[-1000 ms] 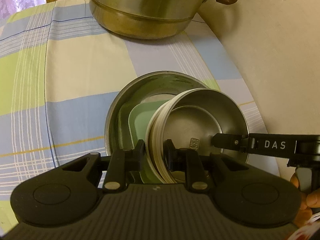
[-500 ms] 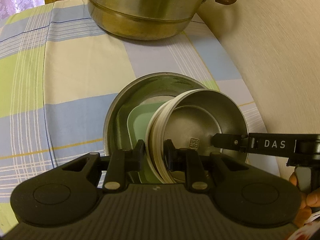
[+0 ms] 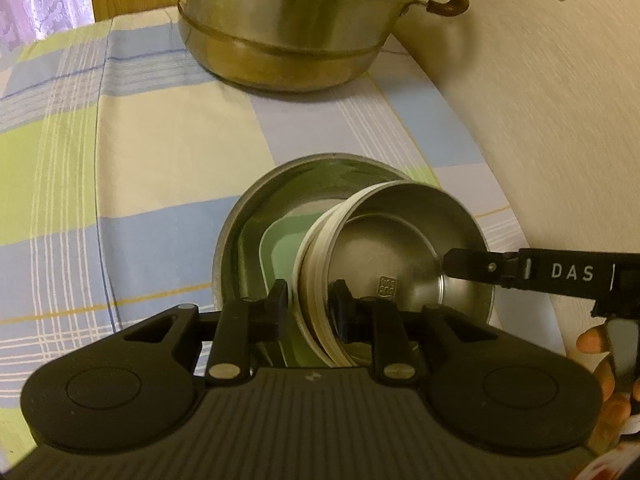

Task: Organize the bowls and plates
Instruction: 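Lower the nested bowls onto the green plate inside the steel plate, then open both grippers to release the bowl rim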

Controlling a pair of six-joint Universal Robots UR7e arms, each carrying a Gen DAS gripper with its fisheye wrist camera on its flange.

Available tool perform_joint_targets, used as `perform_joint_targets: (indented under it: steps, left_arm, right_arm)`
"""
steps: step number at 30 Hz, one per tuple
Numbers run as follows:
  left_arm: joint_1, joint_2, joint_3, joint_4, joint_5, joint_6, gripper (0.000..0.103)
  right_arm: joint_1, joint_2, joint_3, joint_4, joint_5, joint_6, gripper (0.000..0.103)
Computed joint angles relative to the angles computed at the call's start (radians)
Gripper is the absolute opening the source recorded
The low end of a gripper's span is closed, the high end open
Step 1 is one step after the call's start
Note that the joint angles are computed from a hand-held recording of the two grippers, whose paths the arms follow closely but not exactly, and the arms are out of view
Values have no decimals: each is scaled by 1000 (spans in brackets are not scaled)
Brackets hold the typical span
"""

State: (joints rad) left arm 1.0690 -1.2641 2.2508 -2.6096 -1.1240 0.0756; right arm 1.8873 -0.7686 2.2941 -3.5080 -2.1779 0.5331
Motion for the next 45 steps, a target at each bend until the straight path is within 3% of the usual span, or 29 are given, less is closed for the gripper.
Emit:
perform_joint_targets:
  steps: [8, 17, 30, 38, 45]
  left_arm:
    - [-40, -45, 40, -35, 29, -1, 21]
    - [-93, -111, 93, -40, 56, -35, 21]
    - [-223, -313, 224, -4, 116, -144, 26]
    - [-361, -518, 327, 111, 174, -266, 30]
    - [-563, -789, 405, 386, 247, -463, 37]
  right_arm:
    - [19, -9, 31, -53, -3, -20, 40]
    - [53, -16, 61, -106, -9, -40, 43]
    - [135, -38, 144, -221, -9, -59, 58]
    - [226, -21, 212, -321, -58, -67, 60]
    - [340, 10, 278, -390, -130, -30, 60]
